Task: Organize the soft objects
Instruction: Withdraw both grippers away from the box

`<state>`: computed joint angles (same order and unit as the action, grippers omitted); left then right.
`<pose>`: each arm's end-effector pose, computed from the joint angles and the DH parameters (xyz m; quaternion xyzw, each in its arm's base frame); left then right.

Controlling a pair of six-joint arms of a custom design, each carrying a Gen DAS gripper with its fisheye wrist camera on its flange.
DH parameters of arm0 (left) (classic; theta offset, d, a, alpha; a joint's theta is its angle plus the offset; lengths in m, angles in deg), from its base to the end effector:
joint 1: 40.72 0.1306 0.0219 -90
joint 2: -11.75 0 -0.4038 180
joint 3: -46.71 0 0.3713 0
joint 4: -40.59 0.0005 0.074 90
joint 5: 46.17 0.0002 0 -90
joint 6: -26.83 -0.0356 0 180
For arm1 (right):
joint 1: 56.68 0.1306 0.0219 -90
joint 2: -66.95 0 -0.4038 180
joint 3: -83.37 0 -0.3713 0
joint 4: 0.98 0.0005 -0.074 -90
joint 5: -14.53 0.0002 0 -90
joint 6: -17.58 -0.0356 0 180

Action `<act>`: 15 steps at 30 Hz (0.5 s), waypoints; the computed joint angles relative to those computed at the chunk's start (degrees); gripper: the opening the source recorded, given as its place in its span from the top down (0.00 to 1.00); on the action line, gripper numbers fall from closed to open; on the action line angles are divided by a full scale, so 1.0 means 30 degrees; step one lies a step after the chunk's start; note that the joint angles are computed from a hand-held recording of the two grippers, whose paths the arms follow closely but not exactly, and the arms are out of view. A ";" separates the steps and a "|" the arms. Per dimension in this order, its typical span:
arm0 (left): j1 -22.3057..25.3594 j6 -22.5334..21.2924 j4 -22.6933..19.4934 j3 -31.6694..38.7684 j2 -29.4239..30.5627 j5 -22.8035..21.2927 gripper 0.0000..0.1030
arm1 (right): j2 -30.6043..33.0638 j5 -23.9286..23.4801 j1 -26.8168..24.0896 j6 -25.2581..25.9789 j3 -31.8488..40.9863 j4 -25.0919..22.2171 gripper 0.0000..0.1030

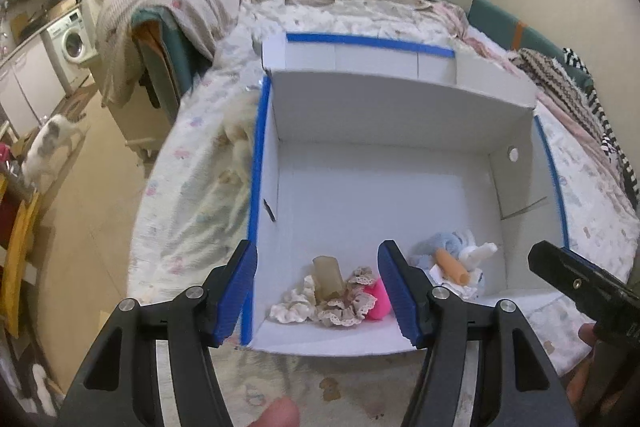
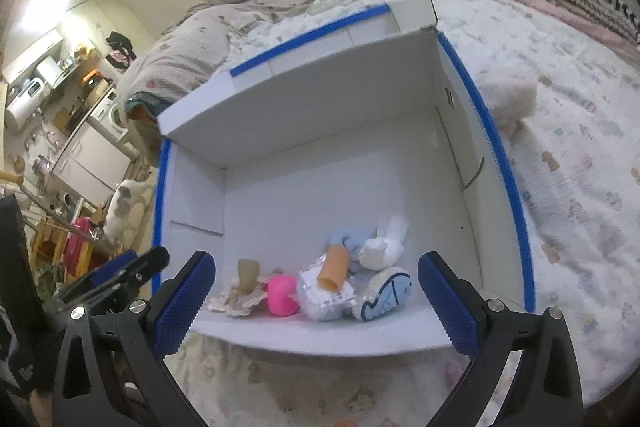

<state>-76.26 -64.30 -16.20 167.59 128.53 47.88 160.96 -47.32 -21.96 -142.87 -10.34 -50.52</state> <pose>0.5194 -0.3747 0.4304 0.3086 0.8952 -0.1265 0.2955 0.4002 0.2563 0.3948 0.3507 0.8648 0.0754 0.3514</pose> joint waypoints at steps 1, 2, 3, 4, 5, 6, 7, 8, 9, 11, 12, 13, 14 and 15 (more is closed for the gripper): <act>0.0061 -0.0211 0.0441 -0.0550 -0.0482 0.0063 0.42 | -0.0015 0.0336 0.0227 0.0006 0.0149 -0.0224 0.00; 0.0108 -0.0287 0.0735 -0.0984 -0.0855 0.0062 0.38 | 0.0010 0.0726 0.0486 0.0047 0.0366 -0.0514 0.00; 0.0213 -0.0278 0.1037 -0.1466 -0.1263 0.0192 0.34 | 0.0034 0.0973 0.0694 0.0019 0.0542 -0.0816 0.00; 0.0338 -0.0231 0.1244 -0.1853 -0.1593 0.0422 0.25 | 0.0026 0.1113 0.0873 -0.0028 0.0639 -0.0981 0.00; 0.0467 -0.0171 0.1468 -0.2311 -0.1981 0.0641 0.21 | -0.0042 0.1185 0.1063 -0.0146 0.0636 -0.1009 0.00; 0.0569 -0.0162 0.1636 -0.2698 -0.2315 0.0785 0.21 | -0.0141 0.1262 0.1263 -0.0455 0.0598 -0.1063 0.00; 0.0682 -0.0199 0.1758 -0.3056 -0.2617 0.0933 0.18 | -0.0273 0.1427 0.1472 -0.0818 0.0532 -0.1117 0.00; 0.0772 -0.0206 0.1830 -0.3341 -0.2863 0.1069 0.13 | -0.0433 0.1640 0.1698 -0.1100 0.0445 -0.1129 0.00; 0.0893 -0.0167 0.1926 -0.3682 -0.3142 0.1254 0.09 | -0.0535 0.1823 0.1876 -0.1233 0.0417 -0.1146 0.00; 0.1159 -0.0068 0.2165 -0.4333 -0.3651 0.1731 0.01 | -0.0566 0.2507 0.2380 -0.1564 0.0669 -0.1661 0.00; 0.1309 -0.0077 0.2354 -0.4729 -0.3937 0.2046 0.01 | -0.0546 0.2892 0.2621 -0.1625 0.0810 -0.1957 0.00; 0.1405 -0.0159 0.2526 -0.5119 -0.4194 0.2138 0.01 | -0.0507 0.3287 0.2864 -0.1667 0.0942 -0.2246 0.00; 0.1412 -0.0245 0.2635 -0.5401 -0.4375 0.1989 0.01 | -0.0454 0.3768 0.3145 -0.1719 0.1048 -0.2525 0.00; 0.1399 -0.0340 0.2834 -0.5816 -0.4604 0.1692 0.01 | -0.0407 0.4139 0.3351 -0.1812 0.1116 -0.2762 0.00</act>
